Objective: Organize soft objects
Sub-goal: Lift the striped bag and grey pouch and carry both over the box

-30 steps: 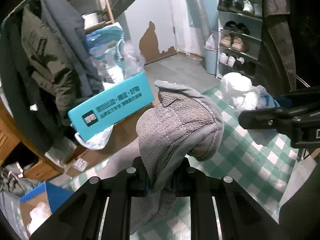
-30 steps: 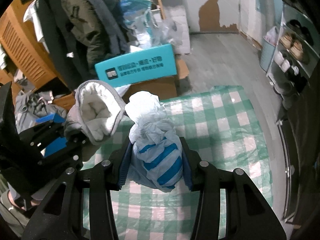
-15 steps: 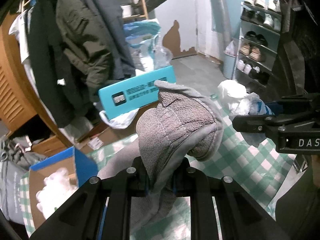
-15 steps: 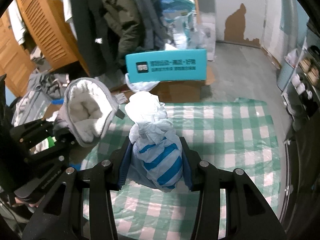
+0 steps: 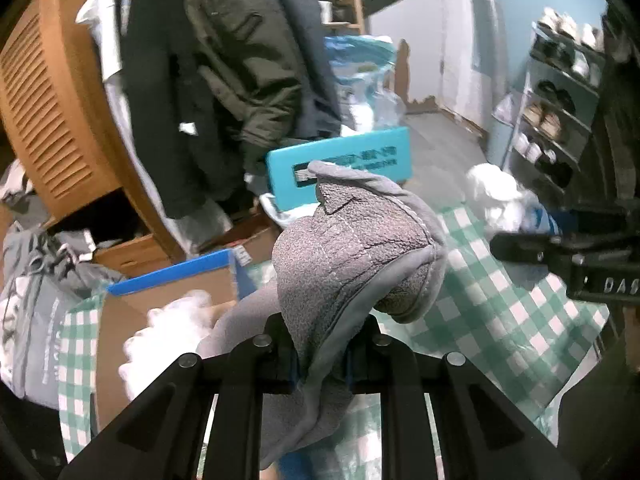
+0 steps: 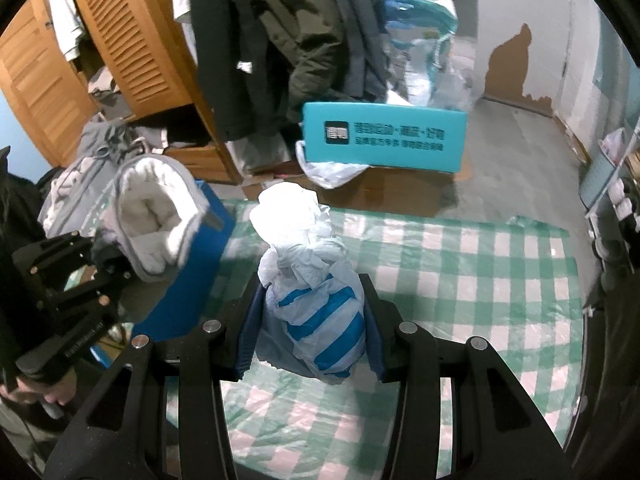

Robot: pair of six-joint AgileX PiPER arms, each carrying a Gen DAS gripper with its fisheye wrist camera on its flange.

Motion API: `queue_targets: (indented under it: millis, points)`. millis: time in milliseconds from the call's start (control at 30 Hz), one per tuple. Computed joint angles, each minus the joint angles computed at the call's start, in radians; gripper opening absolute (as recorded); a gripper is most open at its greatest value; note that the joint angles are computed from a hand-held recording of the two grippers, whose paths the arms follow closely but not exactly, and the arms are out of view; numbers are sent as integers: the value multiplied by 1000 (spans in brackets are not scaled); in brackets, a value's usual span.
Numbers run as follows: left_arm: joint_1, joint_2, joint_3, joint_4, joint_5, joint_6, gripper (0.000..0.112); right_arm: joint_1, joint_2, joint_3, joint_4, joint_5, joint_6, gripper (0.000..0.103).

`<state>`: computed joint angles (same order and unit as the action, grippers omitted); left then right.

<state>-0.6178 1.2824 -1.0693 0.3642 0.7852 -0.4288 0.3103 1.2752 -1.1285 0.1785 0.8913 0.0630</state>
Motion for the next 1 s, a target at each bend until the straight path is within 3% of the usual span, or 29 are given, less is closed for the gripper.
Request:
queue_targets:
  millis: [633, 1000]
  points:
    - [417, -148, 68, -183, -12, 282, 16, 263, 201, -220, -117, -3, 172, 44]
    - [746, -99, 112, -461, -45, 582, 16, 383, 374, -396, -136, 17, 214, 44]
